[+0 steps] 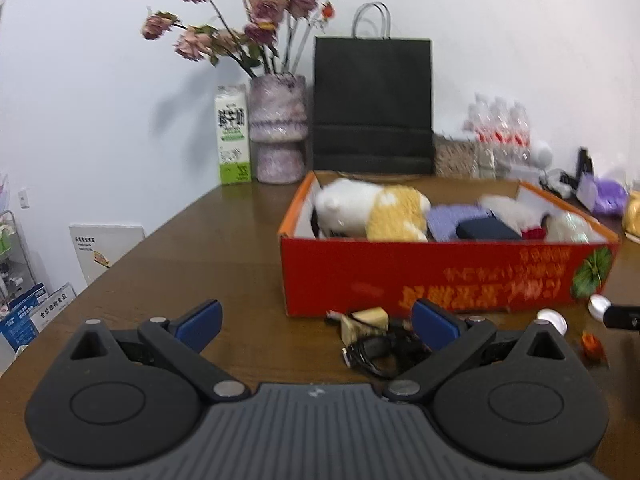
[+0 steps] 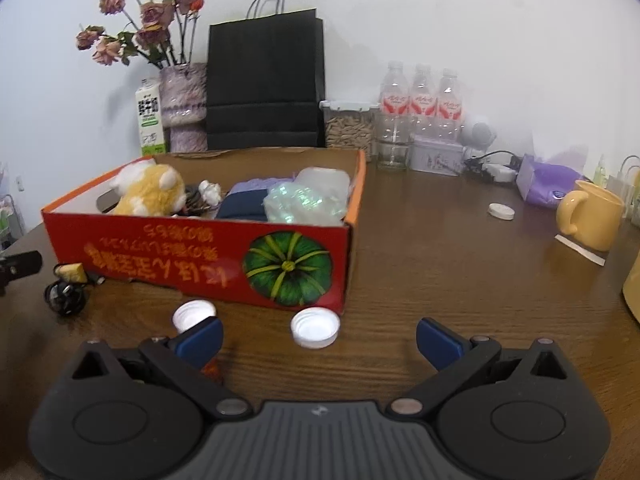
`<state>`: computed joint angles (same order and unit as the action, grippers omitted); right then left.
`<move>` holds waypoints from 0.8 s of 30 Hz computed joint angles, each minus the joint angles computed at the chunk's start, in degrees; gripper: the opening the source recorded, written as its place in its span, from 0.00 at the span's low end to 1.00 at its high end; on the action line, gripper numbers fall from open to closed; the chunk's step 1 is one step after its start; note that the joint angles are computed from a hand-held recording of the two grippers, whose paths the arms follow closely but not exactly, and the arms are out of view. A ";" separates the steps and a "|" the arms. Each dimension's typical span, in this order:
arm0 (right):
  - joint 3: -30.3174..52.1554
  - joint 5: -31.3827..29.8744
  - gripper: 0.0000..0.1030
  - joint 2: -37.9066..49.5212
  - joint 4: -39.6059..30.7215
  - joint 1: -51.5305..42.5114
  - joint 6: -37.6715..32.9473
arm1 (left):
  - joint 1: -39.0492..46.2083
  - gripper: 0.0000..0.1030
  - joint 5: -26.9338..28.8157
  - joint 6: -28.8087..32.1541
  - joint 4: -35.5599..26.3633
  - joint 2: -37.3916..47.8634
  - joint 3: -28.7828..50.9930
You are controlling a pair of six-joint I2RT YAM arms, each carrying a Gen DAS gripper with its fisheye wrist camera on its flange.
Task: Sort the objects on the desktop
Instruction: 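Move both tools back toward the cable and dried flower on the table, then grasp the orange dried flower with the right tool while the left tool grasps the black cable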
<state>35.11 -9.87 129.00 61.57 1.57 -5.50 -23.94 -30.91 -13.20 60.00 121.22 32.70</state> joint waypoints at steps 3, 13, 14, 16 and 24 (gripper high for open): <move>-0.66 -0.86 1.00 -0.47 -0.75 0.75 -0.37 | -1.11 1.00 -0.18 1.77 0.02 0.47 0.04; -0.11 0.42 0.89 -1.66 -5.52 4.95 -2.17 | -1.80 1.00 0.13 3.31 -5.43 0.57 2.68; 0.36 0.46 0.86 -1.74 -6.70 5.11 -2.35 | -1.72 1.00 0.34 3.17 -6.18 0.50 2.98; 0.96 0.37 0.67 -1.98 -8.46 5.29 -2.38 | -1.60 1.00 0.55 2.99 -7.00 0.47 3.30; 0.58 -3.21 0.22 -2.00 -7.97 5.06 -4.01 | -1.34 1.00 1.69 3.21 -9.92 0.29 4.39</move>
